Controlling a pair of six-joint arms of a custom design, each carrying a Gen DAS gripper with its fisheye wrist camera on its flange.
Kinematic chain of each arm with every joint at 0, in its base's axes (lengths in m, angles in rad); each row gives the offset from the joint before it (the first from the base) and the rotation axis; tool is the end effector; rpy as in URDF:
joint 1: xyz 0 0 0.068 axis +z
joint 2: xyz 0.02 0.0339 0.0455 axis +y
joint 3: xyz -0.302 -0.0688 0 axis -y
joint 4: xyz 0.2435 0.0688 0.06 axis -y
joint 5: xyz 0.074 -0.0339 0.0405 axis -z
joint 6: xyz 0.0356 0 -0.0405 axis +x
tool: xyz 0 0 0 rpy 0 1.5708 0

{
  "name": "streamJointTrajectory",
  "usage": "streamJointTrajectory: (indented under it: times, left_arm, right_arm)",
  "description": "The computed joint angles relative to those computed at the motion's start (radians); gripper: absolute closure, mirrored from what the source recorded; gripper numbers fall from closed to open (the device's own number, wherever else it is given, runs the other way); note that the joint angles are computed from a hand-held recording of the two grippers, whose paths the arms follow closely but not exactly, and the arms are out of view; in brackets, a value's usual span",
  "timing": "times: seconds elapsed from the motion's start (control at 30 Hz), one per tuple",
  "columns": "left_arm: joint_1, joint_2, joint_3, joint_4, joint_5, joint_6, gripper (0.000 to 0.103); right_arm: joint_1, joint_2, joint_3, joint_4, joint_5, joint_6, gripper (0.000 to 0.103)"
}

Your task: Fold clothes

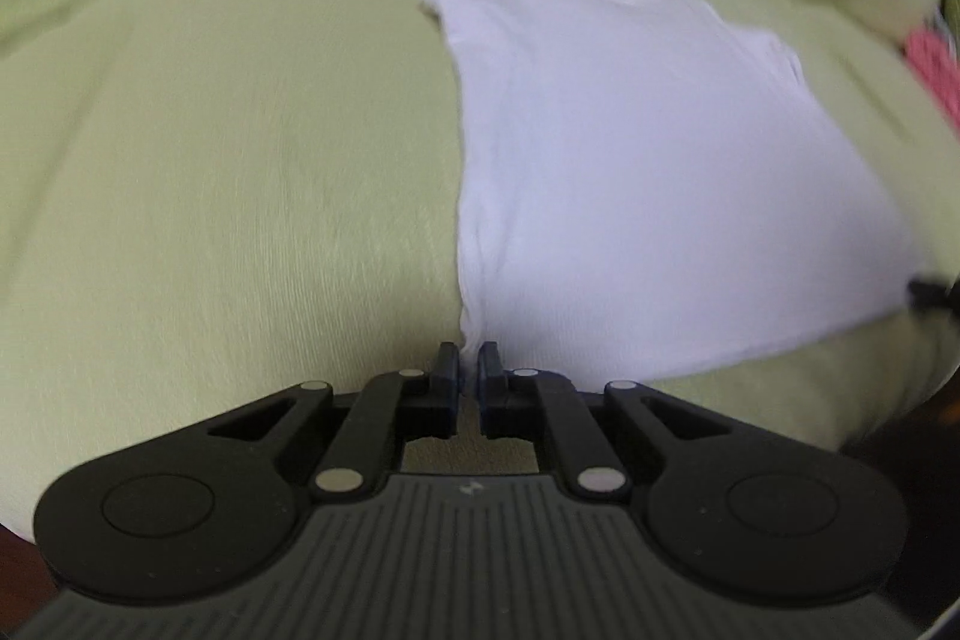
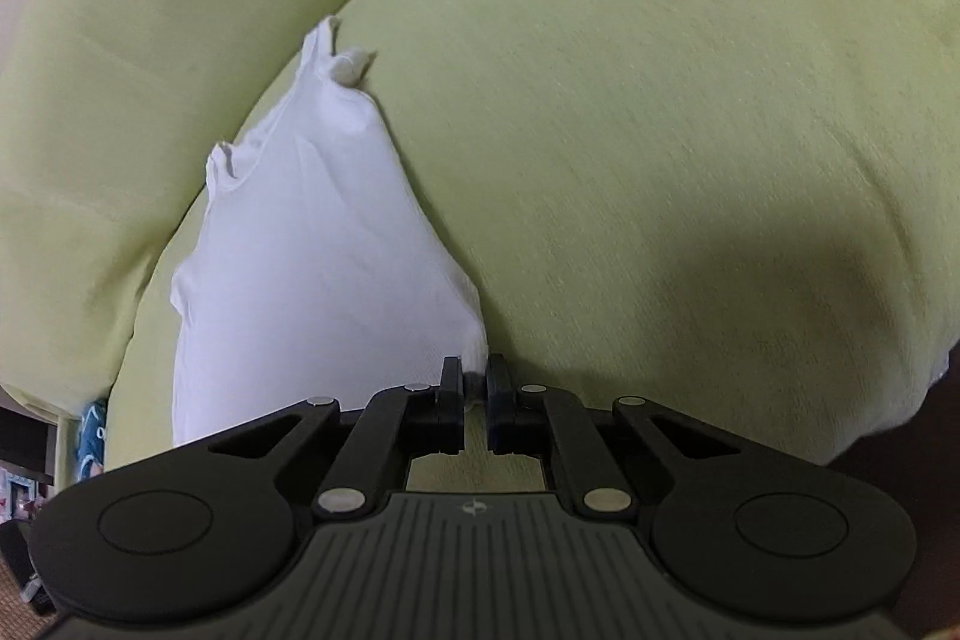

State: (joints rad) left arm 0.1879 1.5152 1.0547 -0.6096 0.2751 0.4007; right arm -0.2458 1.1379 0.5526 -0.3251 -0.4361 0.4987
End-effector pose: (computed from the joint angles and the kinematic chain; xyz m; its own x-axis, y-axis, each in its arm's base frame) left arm 0.2965 0.0465 0.2656 -0.8137 0.2274 -0.5350 0.2886 0.9569 -0.0322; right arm 0.1924 -0.0328 0.2192 -0.6874 0.6194 -0.3792 0.3393 0.7355 0.5864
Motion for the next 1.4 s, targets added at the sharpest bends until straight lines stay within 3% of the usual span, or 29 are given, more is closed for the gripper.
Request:
streamJointTrajectory:
  times: [0.03, 0.13, 0.17, 0.23, 0.33, 0.43, 0.57, 0.67, 0.77, 0.9, 0.93, 1.0, 1.03, 1.13, 1.2, 1.27, 1.33, 1.37, 1.4]
  left_arm:
    - [-0.005, -0.006, 0.002, -0.013, -0.015, 0.024, 0.093]
    - [0.016, 0.002, 0.055, -0.077, -0.041, 0.074, 0.087]
    - [0.036, 0.012, 0.085, -0.095, -0.030, 0.074, 0.087]
    - [0.072, 0.053, 0.174, -0.142, -0.004, 0.053, 0.087]
    - [0.066, 0.131, 0.323, -0.188, 0.043, -0.012, 0.087]
    - [-0.004, 0.187, 0.429, -0.175, 0.084, -0.048, 0.087]
    - [-0.227, 0.232, 0.431, -0.110, 0.115, -0.045, 0.085]
    - [-0.368, 0.257, 0.370, 0.064, 0.017, -0.088, 0.084]
    - [-0.444, 0.328, 0.378, 0.174, -0.050, -0.157, 0.084]
    - [-0.467, 0.430, 0.450, 0.192, -0.036, -0.218, 0.084]
    - [-0.471, 0.438, 0.448, 0.201, -0.035, -0.218, 0.082]
    - [-0.475, 0.450, 0.446, 0.208, -0.033, -0.219, 0.081]
    - [-0.473, 0.451, 0.438, 0.220, -0.028, -0.220, 0.081]
    - [-0.466, 0.453, 0.412, 0.256, -0.015, -0.221, 0.081]
    - [-0.464, 0.451, 0.398, 0.277, -0.008, -0.226, 0.080]
    - [-0.465, 0.448, 0.387, 0.291, -0.008, -0.225, 0.080]
    - [-0.463, 0.439, 0.386, 0.277, -0.015, -0.222, 0.079]
    - [-0.459, 0.433, 0.388, 0.264, -0.016, -0.221, 0.079]
    - [-0.444, 0.422, 0.390, 0.254, -0.007, -0.229, 0.079]
  right_arm:
    - [0.010, -0.003, 0.007, -0.010, 0.013, -0.020, 0.091]
    - [0.046, -0.006, 0.093, -0.145, 0.085, -0.126, 0.064]
    - [0.053, -0.022, 0.110, -0.170, 0.124, -0.151, 0.061]
    - [0.016, -0.035, 0.145, -0.198, 0.138, -0.200, 0.060]
    - [-0.103, 0.037, 0.199, -0.156, 0.002, -0.208, 0.060]
    - [-0.139, 0.221, 0.267, -0.019, -0.122, -0.127, 0.060]
    - [-0.149, 0.513, 0.419, 0.133, -0.305, 0.114, 0.060]
    - [-0.148, 0.665, 0.529, 0.223, -0.375, 0.306, 0.060]
    - [-0.134, 0.757, 0.644, 0.219, -0.372, 0.346, 0.056]
    - [-0.112, 0.858, 0.802, 0.101, -0.380, 0.283, 0.055]
    - [-0.107, 0.877, 0.830, 0.072, -0.384, 0.267, 0.059]
    - [-0.096, 0.911, 0.872, 0.051, -0.390, 0.256, 0.075]
    - [-0.091, 0.924, 0.885, 0.058, -0.390, 0.254, 0.090]
    - [-0.074, 0.871, 0.812, 0.204, -0.343, 0.167, 0.095]
    - [-0.045, 0.790, 0.728, 0.293, -0.245, 0.004, 0.095]
    - [-0.004, 0.741, 0.690, 0.280, -0.100, -0.163, 0.095]
    - [0.014, 0.761, 0.706, 0.198, -0.014, -0.202, 0.087]
    - [0.009, 0.768, 0.698, 0.198, -0.016, -0.177, 0.088]
    - [0.001, 0.755, 0.676, 0.225, -0.024, -0.146, 0.082]
